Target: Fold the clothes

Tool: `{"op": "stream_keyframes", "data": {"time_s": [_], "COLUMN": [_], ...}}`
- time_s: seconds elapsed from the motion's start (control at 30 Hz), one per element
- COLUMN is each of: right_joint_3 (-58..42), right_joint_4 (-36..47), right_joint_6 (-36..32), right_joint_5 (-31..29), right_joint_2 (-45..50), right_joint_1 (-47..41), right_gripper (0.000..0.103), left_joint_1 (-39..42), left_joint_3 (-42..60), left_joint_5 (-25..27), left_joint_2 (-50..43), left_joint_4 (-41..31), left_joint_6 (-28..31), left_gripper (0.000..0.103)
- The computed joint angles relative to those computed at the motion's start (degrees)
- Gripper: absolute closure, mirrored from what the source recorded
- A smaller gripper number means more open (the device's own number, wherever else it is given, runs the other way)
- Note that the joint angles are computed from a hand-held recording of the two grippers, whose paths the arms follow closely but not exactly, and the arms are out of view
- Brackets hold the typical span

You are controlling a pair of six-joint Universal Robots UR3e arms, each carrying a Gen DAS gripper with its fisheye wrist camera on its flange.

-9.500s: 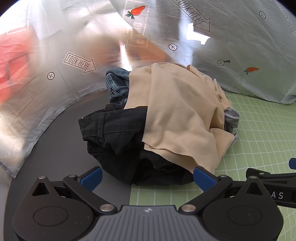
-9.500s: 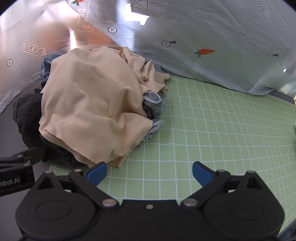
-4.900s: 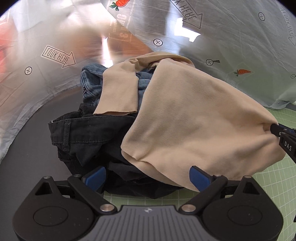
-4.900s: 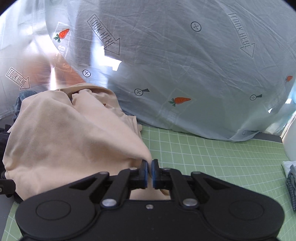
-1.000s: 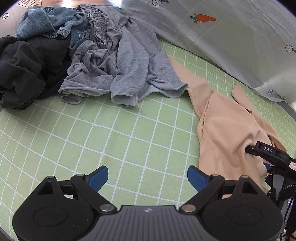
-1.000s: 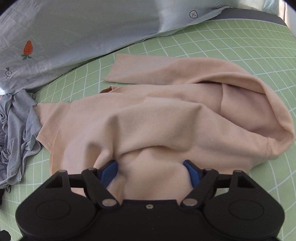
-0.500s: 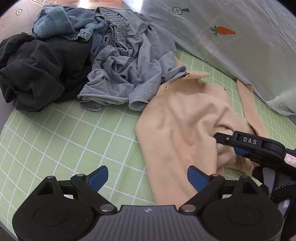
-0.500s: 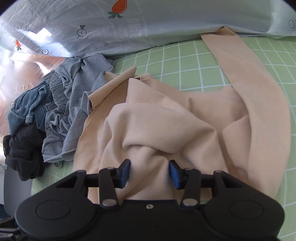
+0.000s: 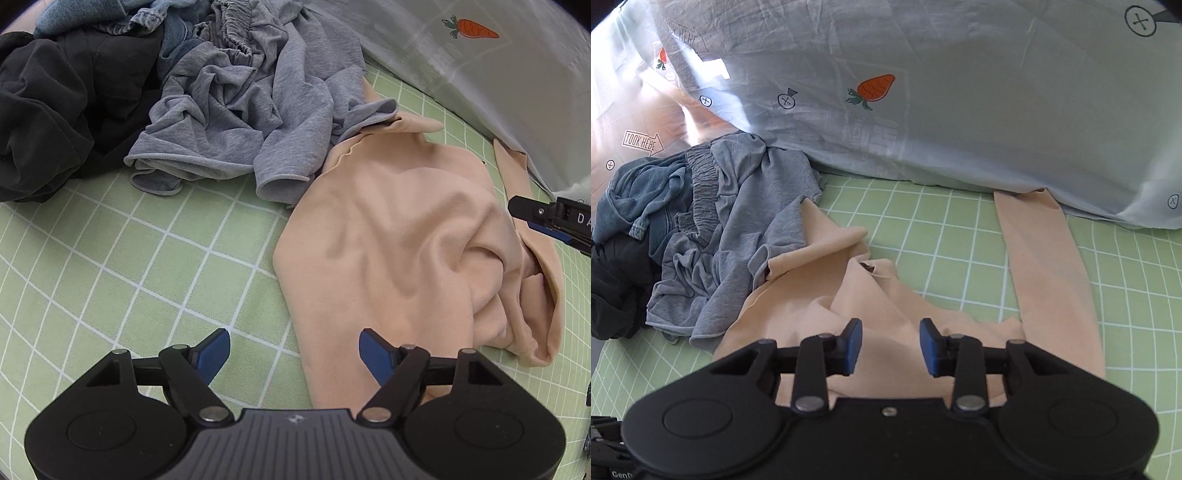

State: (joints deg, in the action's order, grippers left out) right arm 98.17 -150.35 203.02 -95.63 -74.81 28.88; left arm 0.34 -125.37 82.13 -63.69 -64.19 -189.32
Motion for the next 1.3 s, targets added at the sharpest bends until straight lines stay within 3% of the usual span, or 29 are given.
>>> {"op": "stream_keyframes", "data": {"time_s": [0.17,0.23,0.27,0.3,0.33,0.37,0.6,0.87,0.97,1.03,1.1,1.17,1.3], "right_joint_3": [-5.29,-6.78,-6.04,-4.98,-3.61,-2.06,5.16,16.04,18.93,21.73,24.65,26.52,29.29], "right_joint_4": [0.24,1.78,1.07,-0.05,-1.59,-3.09,-8.18,-9.41,-2.93,4.76,14.99,28.23,50.31], "right_joint_6": [-2.76,-4.51,-4.47,-4.11,-3.59,-3.13,-0.96,2.73,6.51,10.69,17.48,28.57,54.03], "right_joint_5": [3.27,3.62,3.9,4.11,4.51,4.8,0.32,-9.48,-15.75,-19.09,-26.66,-32.02,-32.64], "right_joint_2": [5.99,7.18,6.8,6.23,5.44,4.23,-5.92,-30.39,-42.31,-50.72,-56.84,-60.97,-65.6], "right_joint_1": [-1.0,-1.04,-1.22,-1.39,-1.63,-1.81,-0.87,2.08,5.53,8.25,15.6,23.32,37.65], "right_gripper": [0.062,0.074,0.086,0.091,0.095,0.098,0.099,0.1,0.1,0.101,0.102,0.102,0.102], "left_joint_1": [1.91,1.03,0.63,0.01,-0.35,0.05,-1.58,-7.2,-18.36,-24.33,-30.58,-37.32,-44.33], "left_joint_3": [-1.53,-1.35,-1.03,-0.33,0.54,0.99,3.24,15.0,18.65,17.02,15.31,13.83,7.97], "left_joint_5": [-2.21,-1.84,-1.97,-1.44,-0.92,-1.51,-0.15,4.2,13.72,16.38,18.46,20.25,16.23], "left_joint_2": [-4.33,-6.05,-6.77,-7.74,-8.58,-8.82,-3.07,9.41,11.15,13.0,14.2,14.57,17.81], "left_joint_4": [4.22,6.43,7.28,7.66,7.29,6.69,7.54,5.92,6.87,2.93,-1.08,-4.6,-14.38], "left_joint_6": [1.21,0.63,0.89,-0.07,-1.91,-3.19,-4.09,-3.41,-3.33,-5.98,-9.67,-14.21,-24.25], "left_gripper": [0.036,0.04,0.047,0.066,0.093,0.102,0.102,0.102,0.102,0.102,0.101,0.101,0.098]}}
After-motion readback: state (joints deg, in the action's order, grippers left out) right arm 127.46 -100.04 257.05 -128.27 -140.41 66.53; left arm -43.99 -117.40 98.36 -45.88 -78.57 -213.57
